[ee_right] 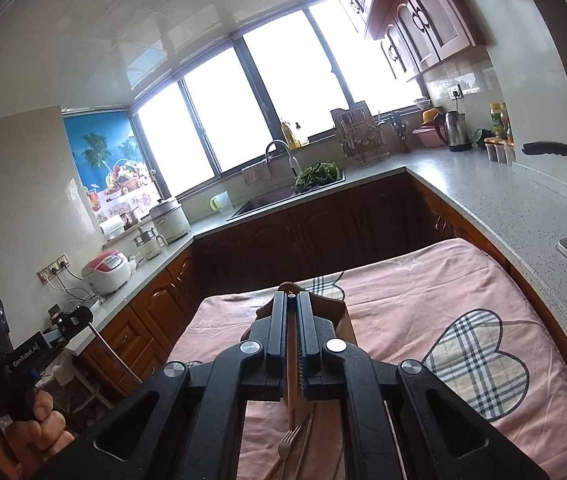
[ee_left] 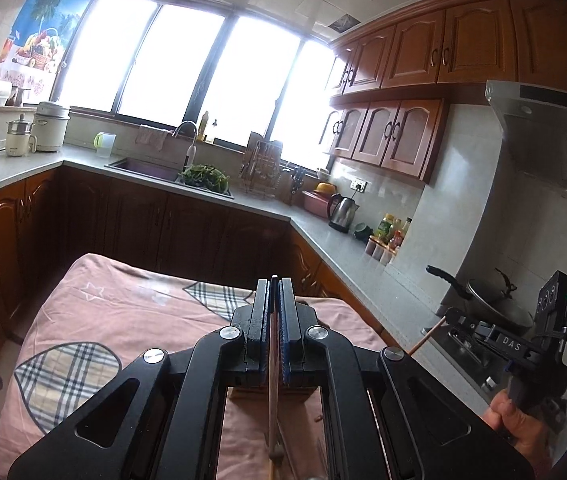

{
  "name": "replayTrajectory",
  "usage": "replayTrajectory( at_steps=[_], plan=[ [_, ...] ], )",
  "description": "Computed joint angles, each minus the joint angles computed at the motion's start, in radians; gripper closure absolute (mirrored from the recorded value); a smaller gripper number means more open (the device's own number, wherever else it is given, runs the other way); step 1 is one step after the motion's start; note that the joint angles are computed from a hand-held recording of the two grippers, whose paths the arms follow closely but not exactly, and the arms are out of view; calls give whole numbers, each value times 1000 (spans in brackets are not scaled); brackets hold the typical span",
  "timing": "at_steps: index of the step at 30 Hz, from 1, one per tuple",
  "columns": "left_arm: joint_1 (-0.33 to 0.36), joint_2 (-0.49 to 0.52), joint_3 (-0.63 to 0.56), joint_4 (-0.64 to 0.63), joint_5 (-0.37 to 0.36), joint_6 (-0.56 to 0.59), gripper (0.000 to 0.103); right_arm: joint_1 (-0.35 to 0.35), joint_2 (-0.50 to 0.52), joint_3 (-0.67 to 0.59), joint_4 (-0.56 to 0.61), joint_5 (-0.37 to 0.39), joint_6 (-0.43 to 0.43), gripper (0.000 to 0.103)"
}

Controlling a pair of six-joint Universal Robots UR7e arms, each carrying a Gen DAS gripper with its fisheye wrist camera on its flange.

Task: Organize utensils
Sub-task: 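Lift the held chopsticks and metal utensil with both tools toward the wooden holder, then lower both items into the wooden holder and open both tools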

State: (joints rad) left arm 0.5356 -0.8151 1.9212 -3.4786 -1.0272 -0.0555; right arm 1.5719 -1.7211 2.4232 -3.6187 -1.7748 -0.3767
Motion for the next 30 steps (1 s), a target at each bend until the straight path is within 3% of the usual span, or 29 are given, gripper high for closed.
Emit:
replayTrajectory(
  at_steps=[7, 20, 30],
  plan=[
    [30, 98, -159, -56, -7, 73, 100, -2, 50, -93, -37, 21, -12, 99],
    [116, 341, -463, -70, 14, 77, 100, -101, 192, -237, -35, 77, 2, 99],
    [155, 456, -548, 8, 23, 35, 100, -179, 280, -266, 2, 102, 33, 99]
  ],
)
